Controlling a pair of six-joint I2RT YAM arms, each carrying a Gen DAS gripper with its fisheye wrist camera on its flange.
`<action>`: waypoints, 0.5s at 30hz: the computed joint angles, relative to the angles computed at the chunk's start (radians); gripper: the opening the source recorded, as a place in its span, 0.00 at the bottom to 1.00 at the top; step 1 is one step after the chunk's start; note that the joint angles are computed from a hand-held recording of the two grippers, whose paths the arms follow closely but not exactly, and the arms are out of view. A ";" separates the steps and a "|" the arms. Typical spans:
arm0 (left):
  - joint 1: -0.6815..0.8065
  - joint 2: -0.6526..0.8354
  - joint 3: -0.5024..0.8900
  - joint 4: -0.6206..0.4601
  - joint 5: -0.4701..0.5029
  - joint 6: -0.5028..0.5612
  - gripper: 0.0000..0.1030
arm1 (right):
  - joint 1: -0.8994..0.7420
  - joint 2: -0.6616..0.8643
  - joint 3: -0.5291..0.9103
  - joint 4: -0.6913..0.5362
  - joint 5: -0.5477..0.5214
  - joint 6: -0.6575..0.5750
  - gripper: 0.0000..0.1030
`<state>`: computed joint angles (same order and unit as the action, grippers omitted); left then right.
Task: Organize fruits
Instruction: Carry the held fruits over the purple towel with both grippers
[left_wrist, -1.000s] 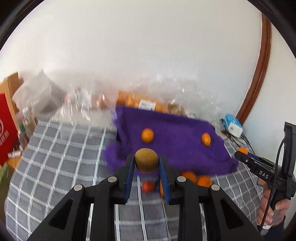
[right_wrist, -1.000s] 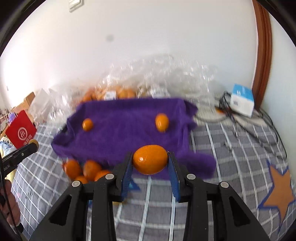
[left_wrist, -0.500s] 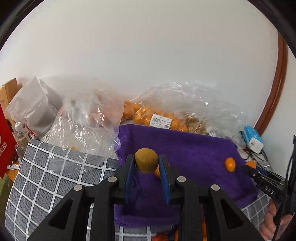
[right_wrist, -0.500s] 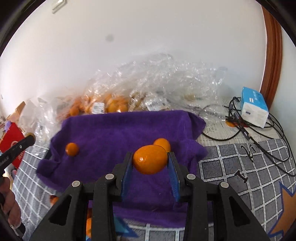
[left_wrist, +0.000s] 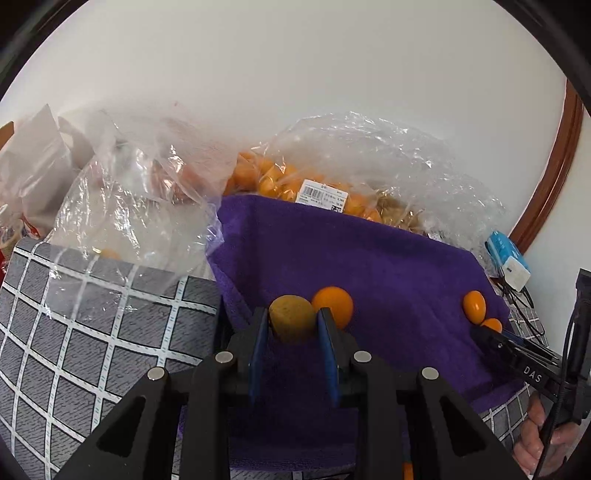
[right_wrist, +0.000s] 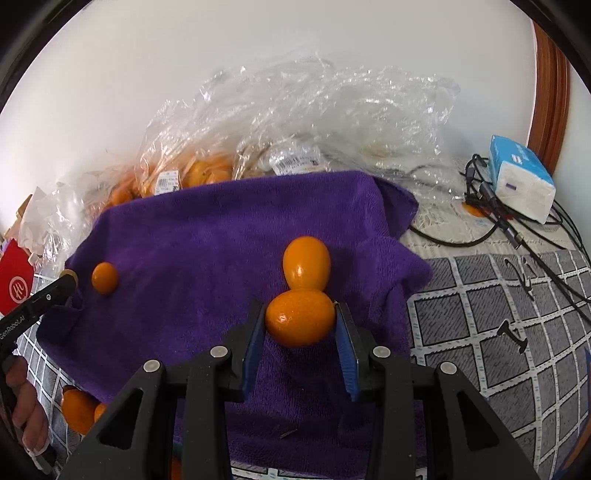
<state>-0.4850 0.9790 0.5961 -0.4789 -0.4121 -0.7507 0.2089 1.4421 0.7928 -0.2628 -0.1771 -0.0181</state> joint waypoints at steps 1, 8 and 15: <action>-0.003 0.007 0.002 -0.002 0.000 -0.002 0.25 | 0.001 0.003 -0.002 0.004 0.003 0.001 0.36; 0.011 0.049 0.012 -0.005 0.031 -0.009 0.25 | 0.027 0.001 -0.018 0.026 0.041 -0.010 0.36; -0.027 0.097 0.038 -0.039 -0.024 -0.024 0.25 | 0.034 -0.006 -0.025 0.023 0.058 -0.017 0.36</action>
